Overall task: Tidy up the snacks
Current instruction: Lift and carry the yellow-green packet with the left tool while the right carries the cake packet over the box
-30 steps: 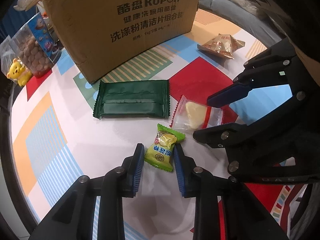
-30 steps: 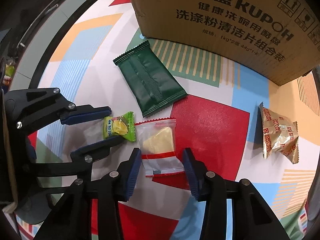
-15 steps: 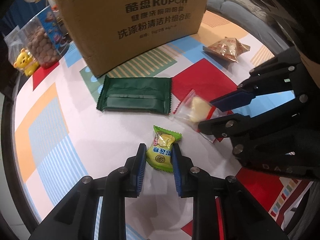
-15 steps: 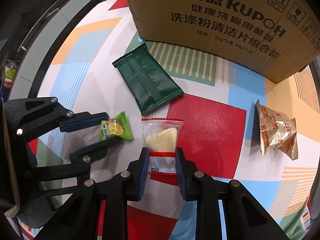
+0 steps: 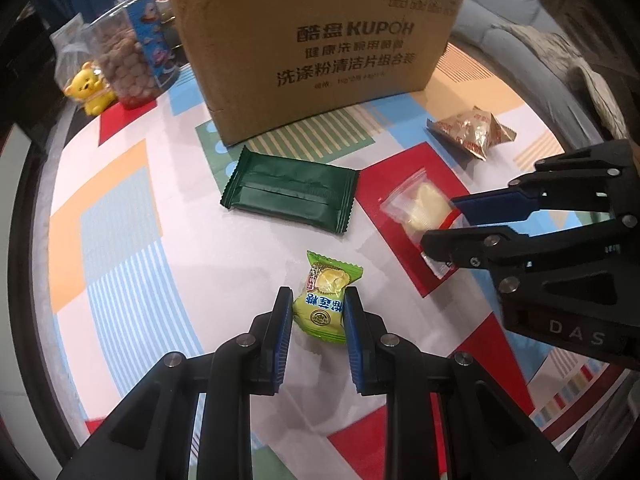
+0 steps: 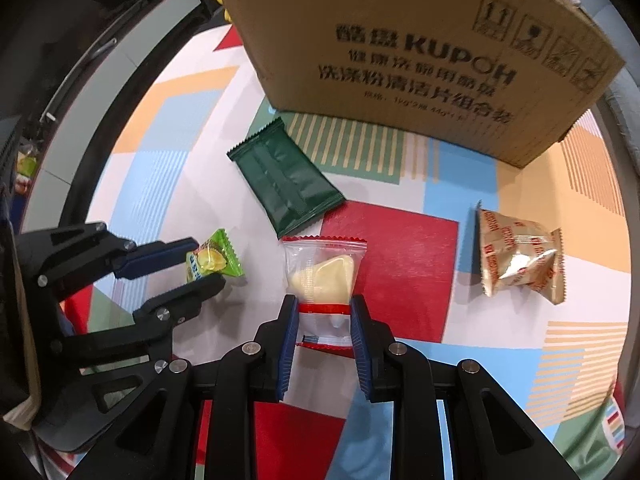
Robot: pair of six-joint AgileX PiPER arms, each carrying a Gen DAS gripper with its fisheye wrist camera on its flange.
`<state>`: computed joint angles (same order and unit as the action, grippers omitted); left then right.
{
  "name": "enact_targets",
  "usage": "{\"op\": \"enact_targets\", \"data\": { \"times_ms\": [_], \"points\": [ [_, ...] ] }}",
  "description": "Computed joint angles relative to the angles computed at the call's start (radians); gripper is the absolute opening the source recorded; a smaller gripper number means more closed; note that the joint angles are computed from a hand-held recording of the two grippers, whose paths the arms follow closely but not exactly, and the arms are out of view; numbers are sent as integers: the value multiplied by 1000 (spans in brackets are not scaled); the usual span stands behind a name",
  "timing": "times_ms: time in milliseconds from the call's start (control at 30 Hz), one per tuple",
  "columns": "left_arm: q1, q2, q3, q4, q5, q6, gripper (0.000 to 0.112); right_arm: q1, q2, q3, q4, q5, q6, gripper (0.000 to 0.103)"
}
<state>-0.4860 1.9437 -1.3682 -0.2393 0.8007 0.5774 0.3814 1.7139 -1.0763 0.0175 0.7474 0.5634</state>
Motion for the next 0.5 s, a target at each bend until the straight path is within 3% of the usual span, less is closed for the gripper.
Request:
{"op": "enact_targets", "data": {
  "times_ms": [500],
  "points": [
    [-47,-132,30,132,21,-337,25,26,-168,43,-66,54,74,27]
  ]
}}
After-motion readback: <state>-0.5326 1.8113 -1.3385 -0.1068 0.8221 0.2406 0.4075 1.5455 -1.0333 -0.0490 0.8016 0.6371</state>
